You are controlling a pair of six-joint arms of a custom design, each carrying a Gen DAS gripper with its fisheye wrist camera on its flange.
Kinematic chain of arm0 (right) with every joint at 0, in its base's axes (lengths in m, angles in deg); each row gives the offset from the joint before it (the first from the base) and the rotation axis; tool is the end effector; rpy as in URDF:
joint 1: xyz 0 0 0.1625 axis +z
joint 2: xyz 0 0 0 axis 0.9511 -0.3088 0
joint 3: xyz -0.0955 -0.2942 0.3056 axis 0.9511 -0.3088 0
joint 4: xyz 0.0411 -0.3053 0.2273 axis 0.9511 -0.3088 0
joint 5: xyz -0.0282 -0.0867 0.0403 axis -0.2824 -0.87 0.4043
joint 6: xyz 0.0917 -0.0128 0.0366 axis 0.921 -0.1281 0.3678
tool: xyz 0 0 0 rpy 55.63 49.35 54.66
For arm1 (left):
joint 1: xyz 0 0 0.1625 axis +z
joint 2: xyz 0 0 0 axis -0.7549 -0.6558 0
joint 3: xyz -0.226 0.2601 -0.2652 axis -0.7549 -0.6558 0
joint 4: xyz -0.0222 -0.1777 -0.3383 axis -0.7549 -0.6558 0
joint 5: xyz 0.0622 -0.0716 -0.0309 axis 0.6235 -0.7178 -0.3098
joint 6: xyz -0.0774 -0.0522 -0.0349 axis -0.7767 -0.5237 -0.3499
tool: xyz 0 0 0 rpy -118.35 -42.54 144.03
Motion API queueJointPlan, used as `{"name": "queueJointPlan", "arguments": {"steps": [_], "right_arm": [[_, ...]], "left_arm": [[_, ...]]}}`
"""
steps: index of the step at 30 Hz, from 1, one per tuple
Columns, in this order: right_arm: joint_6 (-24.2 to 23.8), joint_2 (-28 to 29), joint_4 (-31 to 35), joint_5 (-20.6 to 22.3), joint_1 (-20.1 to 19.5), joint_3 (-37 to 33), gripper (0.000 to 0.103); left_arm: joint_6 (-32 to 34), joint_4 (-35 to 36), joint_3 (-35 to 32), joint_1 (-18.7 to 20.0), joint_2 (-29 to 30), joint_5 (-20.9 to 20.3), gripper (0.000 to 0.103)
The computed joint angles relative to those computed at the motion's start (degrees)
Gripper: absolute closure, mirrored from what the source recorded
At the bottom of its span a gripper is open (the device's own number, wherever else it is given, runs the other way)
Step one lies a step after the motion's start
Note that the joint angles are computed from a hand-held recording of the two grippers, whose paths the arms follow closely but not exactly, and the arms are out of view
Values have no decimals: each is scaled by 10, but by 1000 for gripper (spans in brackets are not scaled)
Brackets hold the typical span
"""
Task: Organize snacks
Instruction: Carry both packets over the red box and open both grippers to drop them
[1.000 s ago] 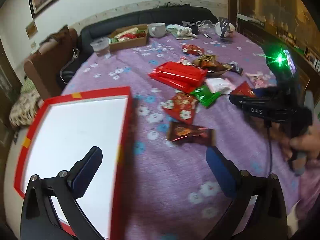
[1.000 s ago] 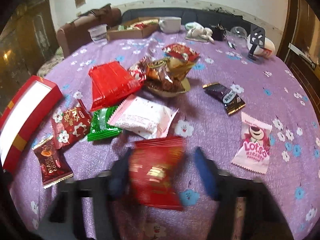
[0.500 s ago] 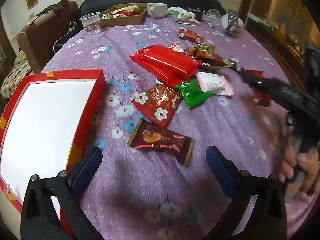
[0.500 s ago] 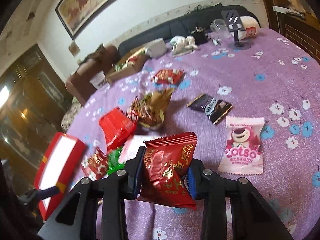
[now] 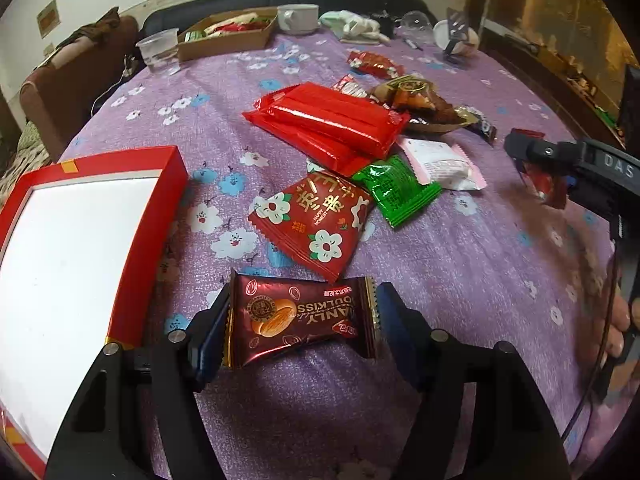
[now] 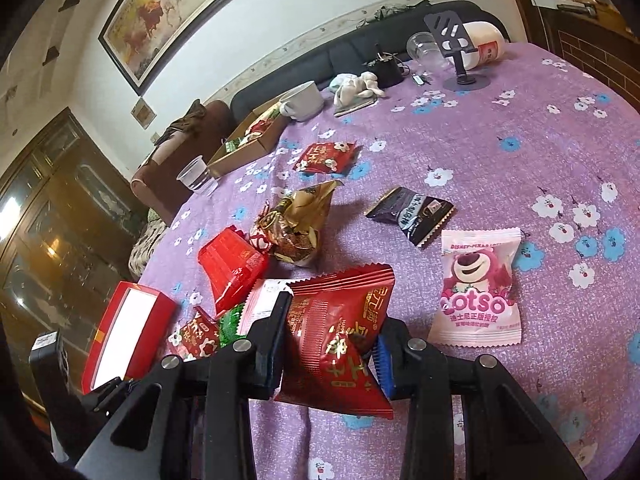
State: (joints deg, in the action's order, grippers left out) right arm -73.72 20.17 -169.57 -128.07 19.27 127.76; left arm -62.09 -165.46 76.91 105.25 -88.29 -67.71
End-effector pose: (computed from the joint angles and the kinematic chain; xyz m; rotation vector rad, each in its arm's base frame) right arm 0.1180 -0.4172 0.0061 0.1803 -2.6223 1.0624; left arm -0.0206 -0.3950 0.1000 0.6009 2.3431 -0.5771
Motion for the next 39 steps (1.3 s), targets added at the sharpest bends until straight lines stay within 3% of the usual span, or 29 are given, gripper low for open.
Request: {"name": "queueJointPlan", "arguments": {"steps": [4, 6, 9, 24, 33, 39], "right_arm": [[2, 0, 0, -2, 1, -1, 65], [1, 1, -2, -5, 2, -2, 65], [-2, 1, -6, 0, 0, 0, 65], [-3, 3, -4, -5, 0, -4, 65], [-9, 4, -17, 3, -1, -1, 65], [-12, 9, -16, -8, 2, -7, 65]], "left_arm": [[21, -40, 14, -6, 12, 0, 37], [36, -72, 24, -11, 11, -4, 50], [31, -31, 21, -2, -17, -29, 50], [23, -87, 67, -24, -20, -39, 55], [21, -114, 92, -57, -58, -13, 55], [35, -152, 107, -58, -81, 20, 55]]}}
